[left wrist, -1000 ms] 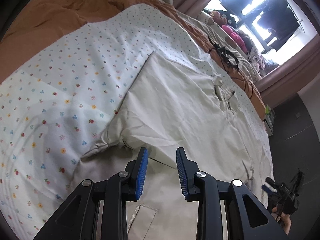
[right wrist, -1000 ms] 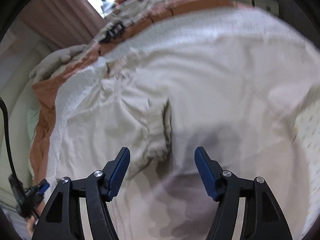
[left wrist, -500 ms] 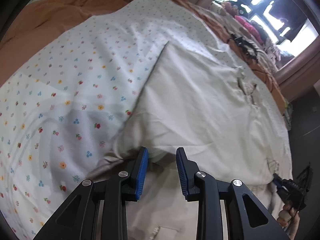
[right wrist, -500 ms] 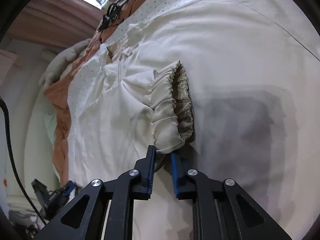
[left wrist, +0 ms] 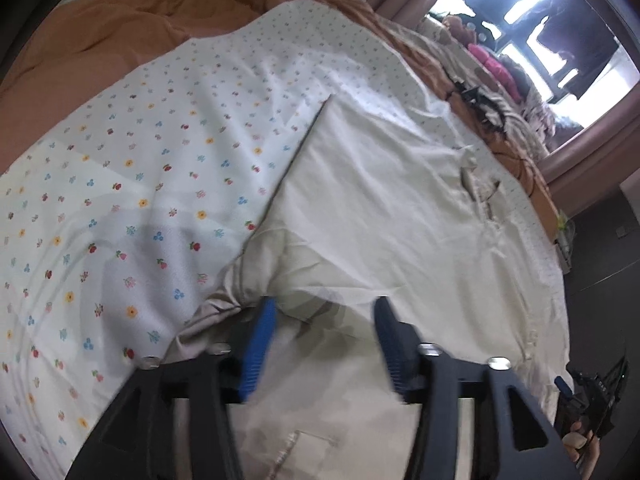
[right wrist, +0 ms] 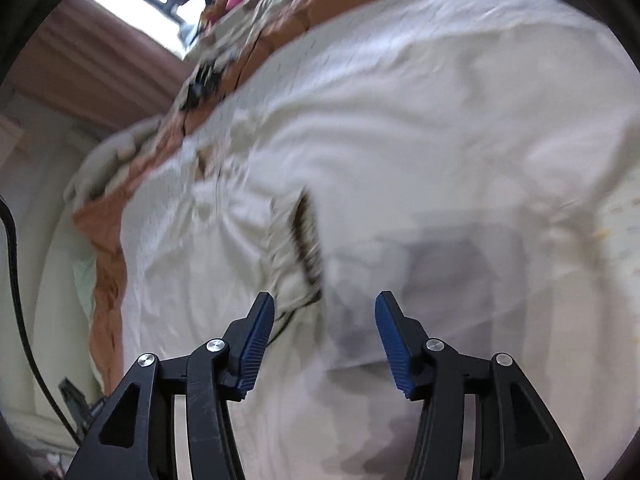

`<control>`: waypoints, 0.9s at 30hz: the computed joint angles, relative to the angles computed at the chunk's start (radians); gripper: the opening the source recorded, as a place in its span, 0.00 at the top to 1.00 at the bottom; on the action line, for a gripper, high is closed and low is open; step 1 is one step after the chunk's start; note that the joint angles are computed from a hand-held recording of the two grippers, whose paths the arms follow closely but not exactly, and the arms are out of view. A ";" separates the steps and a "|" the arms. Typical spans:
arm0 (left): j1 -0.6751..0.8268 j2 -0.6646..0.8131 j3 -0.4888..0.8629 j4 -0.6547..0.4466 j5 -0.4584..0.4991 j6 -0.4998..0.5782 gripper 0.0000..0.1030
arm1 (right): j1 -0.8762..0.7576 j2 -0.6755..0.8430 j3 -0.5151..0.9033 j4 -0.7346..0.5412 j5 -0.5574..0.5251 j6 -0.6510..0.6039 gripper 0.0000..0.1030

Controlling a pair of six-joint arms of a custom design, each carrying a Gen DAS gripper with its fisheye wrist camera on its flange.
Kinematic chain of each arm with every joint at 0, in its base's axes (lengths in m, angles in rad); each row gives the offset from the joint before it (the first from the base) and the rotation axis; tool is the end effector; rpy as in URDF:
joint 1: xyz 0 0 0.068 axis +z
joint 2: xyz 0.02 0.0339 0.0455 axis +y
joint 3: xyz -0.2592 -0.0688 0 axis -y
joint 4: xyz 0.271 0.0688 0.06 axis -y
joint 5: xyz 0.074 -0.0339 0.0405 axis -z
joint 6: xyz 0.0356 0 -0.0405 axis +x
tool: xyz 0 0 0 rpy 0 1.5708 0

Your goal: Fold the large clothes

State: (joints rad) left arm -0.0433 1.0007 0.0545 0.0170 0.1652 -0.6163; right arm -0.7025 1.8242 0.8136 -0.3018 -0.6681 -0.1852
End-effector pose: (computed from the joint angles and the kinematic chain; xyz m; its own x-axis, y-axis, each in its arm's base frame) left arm 0.1522 -0.0125 0.0595 -0.7347 -0.5389 -0.4122 -0.3476 0.8207 -0.4534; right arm 0.2477 -0.1808 0.0682 -0.7964 0.4848 -0.3614 0.2439 0.8045 0.5416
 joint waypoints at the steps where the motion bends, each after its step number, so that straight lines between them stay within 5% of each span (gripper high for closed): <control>1: -0.017 -0.040 -0.001 -0.030 -0.012 -0.012 0.38 | -0.026 -0.006 0.013 -0.013 -0.014 -0.002 0.48; 11: -0.364 -0.346 0.047 -0.271 -0.213 -0.228 0.38 | -0.279 -0.046 0.091 -0.049 -0.030 -0.010 0.48; 17: -0.568 -0.248 0.092 -0.206 -0.351 -0.306 0.38 | -0.406 -0.015 0.152 -0.059 -0.075 -0.003 0.48; 27: -0.677 0.046 0.167 -0.007 -0.408 -0.295 0.38 | -0.536 0.165 0.305 0.026 -0.127 0.054 0.49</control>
